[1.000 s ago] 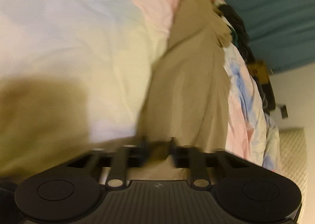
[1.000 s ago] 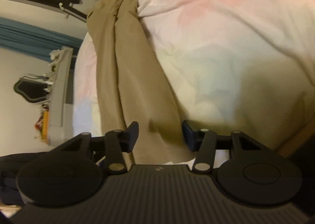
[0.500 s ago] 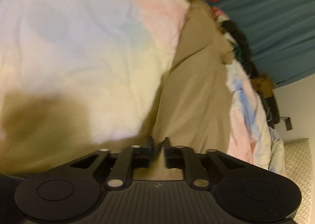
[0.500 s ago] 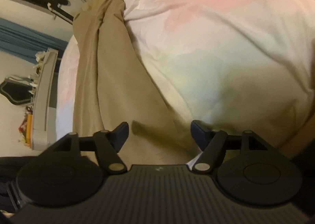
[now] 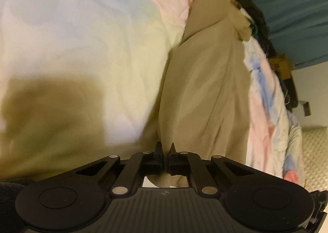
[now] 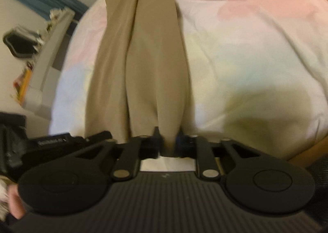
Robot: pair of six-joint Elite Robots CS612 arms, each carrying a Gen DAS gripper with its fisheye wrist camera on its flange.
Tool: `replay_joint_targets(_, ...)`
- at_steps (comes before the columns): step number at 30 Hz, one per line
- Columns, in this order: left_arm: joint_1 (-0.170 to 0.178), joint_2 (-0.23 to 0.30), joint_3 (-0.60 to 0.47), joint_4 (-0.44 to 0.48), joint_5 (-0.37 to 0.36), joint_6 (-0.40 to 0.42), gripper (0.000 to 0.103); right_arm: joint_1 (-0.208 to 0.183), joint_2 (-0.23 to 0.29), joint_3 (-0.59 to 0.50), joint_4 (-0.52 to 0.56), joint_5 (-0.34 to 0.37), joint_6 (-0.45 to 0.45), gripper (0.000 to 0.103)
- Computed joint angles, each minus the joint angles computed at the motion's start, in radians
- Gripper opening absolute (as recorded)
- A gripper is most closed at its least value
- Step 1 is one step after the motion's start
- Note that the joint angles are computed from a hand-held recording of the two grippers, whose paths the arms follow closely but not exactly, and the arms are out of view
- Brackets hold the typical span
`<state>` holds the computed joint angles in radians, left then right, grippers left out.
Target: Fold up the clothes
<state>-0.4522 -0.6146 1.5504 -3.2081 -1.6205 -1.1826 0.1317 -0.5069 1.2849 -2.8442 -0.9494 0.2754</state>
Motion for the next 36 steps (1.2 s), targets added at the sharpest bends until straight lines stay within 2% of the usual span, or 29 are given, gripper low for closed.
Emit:
replay_joint_targets(2, -0.001, -0.007, 0.025, -0.098, 0.000, -0.011, 0.004, -0.015, -0.010, 0.022, -0.081, 0.050, 0.051, 0.012)
replay_joint_targets(6, -0.001, -0.025, 0.064, -0.292, -0.010, -0.011, 0.004, -0.041, -0.040, 0.058, -0.260, 0.103, 0.115, 0.011)
replay_joint_targets(11, -0.023, -0.066, 0.106, -0.471, 0.051, -0.010, 0.004, -0.073, -0.077, 0.086, -0.435, 0.178, 0.187, 0.010)
replay_joint_targets(13, -0.035, -0.072, 0.122, -0.538, 0.063, -0.001, 0.004, -0.082, -0.093, 0.107, -0.467, 0.202, 0.173, 0.010)
replay_joint_targets(16, -0.056, -0.083, 0.158, -0.569, 0.074, 0.000, 0.004, -0.089, -0.118, 0.157, -0.479, 0.217, 0.105, 0.010)
replay_joint_targets(21, -0.091, -0.079, 0.210, -0.619, 0.068, -0.061, 0.004, -0.112, -0.161, 0.283, -0.478, 0.247, 0.034, 0.010)
replay_joint_targets(24, -0.091, -0.078, 0.226, -0.619, 0.051, -0.081, 0.003, -0.119, -0.155, 0.300, -0.515, 0.261, 0.081, 0.010)
replay_joint_targets(29, -0.059, -0.053, 0.119, -0.504, 0.058, 0.008, 0.004, -0.097, -0.105, 0.176, -0.549, 0.209, 0.185, 0.010)
replay_joint_targets(32, -0.040, -0.039, 0.035, -0.419, 0.114, 0.069, 0.004, -0.070, -0.060, 0.057, -0.535, 0.148, 0.235, 0.010)
replay_joint_targets(36, -0.022, -0.019, -0.065, -0.318, 0.198, 0.139, 0.004, -0.029, 0.015, -0.120, -0.491, 0.025, 0.225, 0.010)
